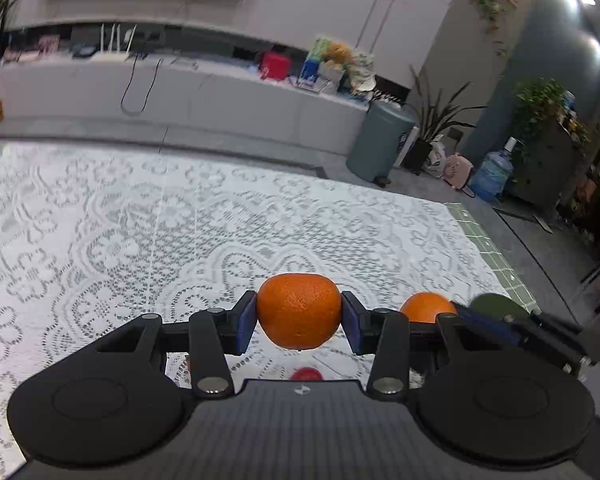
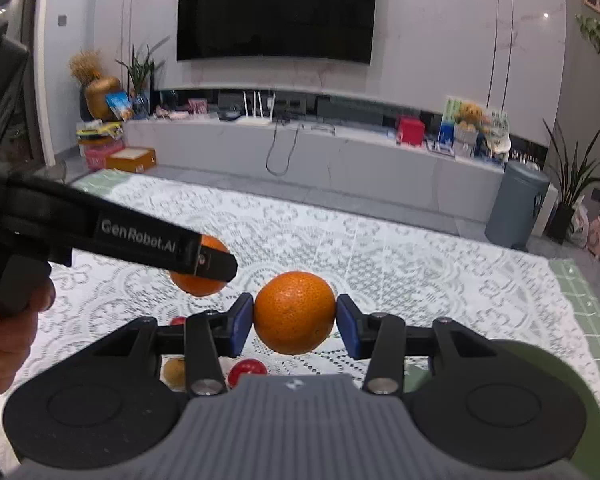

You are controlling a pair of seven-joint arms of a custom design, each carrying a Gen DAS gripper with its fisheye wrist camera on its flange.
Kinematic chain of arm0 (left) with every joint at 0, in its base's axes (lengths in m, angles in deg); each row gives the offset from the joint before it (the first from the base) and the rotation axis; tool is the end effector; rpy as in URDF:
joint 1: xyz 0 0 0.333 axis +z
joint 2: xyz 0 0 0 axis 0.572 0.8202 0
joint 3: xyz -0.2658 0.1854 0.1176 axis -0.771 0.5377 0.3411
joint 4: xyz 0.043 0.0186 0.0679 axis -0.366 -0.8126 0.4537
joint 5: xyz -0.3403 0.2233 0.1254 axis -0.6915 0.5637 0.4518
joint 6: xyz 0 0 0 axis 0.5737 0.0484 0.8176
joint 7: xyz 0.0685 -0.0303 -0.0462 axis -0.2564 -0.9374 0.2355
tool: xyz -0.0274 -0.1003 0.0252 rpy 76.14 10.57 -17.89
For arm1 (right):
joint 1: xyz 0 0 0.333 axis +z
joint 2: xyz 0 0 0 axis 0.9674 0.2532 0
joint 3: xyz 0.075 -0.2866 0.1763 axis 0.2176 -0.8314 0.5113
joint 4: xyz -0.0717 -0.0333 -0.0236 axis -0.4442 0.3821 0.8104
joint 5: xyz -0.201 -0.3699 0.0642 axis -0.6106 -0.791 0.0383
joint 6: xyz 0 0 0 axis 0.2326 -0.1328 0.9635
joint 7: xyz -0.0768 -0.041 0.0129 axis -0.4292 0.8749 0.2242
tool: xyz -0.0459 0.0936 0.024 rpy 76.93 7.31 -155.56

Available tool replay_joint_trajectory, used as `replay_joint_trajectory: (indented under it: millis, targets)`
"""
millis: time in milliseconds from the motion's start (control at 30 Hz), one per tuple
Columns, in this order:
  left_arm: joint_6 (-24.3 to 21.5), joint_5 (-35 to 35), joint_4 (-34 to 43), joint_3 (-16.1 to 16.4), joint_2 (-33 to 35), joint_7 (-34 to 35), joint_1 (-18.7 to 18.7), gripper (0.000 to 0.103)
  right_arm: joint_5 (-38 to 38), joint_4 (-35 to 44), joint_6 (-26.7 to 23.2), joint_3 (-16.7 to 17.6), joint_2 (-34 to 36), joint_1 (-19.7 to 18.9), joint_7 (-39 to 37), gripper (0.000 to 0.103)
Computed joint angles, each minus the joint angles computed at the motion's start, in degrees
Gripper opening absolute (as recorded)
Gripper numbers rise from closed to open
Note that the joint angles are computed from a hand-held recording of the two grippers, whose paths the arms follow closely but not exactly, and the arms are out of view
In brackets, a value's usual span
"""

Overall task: Organize fruits
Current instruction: 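Carry both held oranges over the green colander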

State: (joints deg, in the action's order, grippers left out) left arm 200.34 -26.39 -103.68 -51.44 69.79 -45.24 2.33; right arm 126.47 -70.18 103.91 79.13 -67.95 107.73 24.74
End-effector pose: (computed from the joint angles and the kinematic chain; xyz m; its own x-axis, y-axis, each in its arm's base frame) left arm 0.3782 -0.4878 0.5344 0.3538 -0.8863 0.2988 -0.5273 -0.4528 -0.7189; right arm 0.4558 0.3156 0.5165 0.8014 -0.5978 0.0213 -0.2943 -0.4251 -0.8560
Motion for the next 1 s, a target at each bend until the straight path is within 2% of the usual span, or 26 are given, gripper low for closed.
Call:
replay_joint_trajectory:
  millis: [167, 400, 567, 700, 867, 1000]
  targets:
    - [-2.75, 2.42, 3.41, -1.24, 1.44, 1.36, -2.06, 0.050, 0.51, -3.79, -4.32, -2.37, -5.95, -1.42, 0.86, 0.043]
    - [-3.78, 5.31, 8.53, -1.16, 4.83, 4.64, -5.07, 0.050, -3.72, -8.56, -6.97, -5.37, -12.03, -4.65, 6.38, 0.043]
    - [-1.26, 6.81, 12.19, -0.08, 8.13, 7.91, -6.80, 0.050, -9.88, -11.45, -6.56, -6.58, -14.17, -7.93, 11.82, 0.043]
    - [1.85, 5.50, 15.51, 1.18, 11.38, 12.07, -7.67, 0.050, -15.07, -12.12, -7.63, -7.68, -13.89, -10.63, 16.76, 0.043]
    - [5.57, 2.52, 20.75, 3.02, 16.42, 18.65, -8.85, 0.050, -17.52, -11.11, -9.90, -9.48, -12.25, -12.38, 18.80, 0.043]
    - [6.95, 0.08, 25.06, 4.66, 20.23, 23.86, -10.00, 0.050, -20.32, -9.45, -11.43, -9.44, -10.30, -13.82, 18.89, 0.043]
